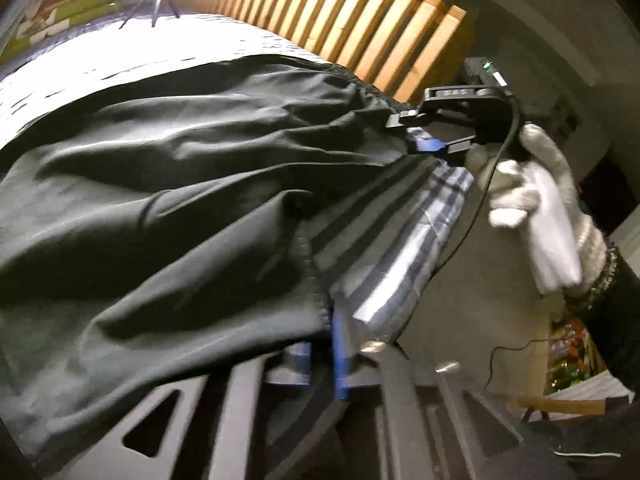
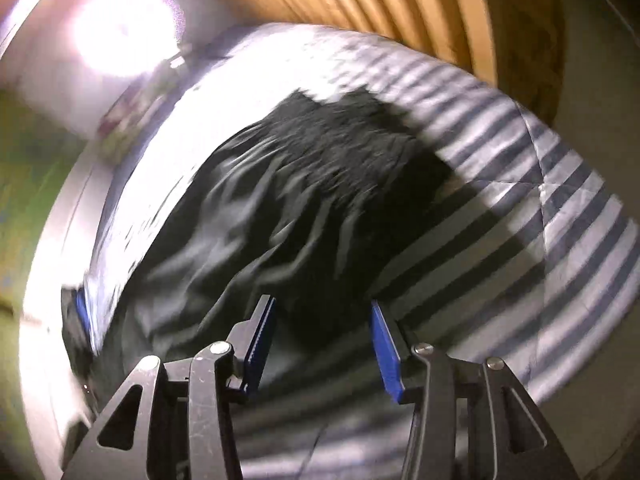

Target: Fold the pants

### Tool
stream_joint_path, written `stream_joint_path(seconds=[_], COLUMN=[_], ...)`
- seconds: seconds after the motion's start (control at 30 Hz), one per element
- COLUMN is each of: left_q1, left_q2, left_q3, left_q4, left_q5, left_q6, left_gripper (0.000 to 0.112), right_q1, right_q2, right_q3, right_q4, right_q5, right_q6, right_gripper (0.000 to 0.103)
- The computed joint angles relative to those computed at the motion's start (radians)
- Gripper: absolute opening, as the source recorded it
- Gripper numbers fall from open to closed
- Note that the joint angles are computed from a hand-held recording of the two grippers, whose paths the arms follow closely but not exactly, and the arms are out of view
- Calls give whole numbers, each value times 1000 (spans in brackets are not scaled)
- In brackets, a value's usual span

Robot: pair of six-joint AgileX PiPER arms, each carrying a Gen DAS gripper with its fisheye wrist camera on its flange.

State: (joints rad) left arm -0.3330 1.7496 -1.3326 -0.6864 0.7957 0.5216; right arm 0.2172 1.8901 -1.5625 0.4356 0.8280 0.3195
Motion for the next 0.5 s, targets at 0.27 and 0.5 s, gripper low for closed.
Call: stream_joint_path(seconds=[0.27, 0.5], left_q1=[82, 60], left_q2=[-90, -100], left_q3=[20, 68], left_q4=[-93, 25], left_q5=[162, 239], left_q6=[110, 61], left_gripper=[2, 49], right_q1=[6, -12], right_q2=[-34, -113], right_q3=[44, 96], right_q4=[-89, -227], right_q5=[-120, -14], right_q6=[81, 56], right_gripper=[14, 33])
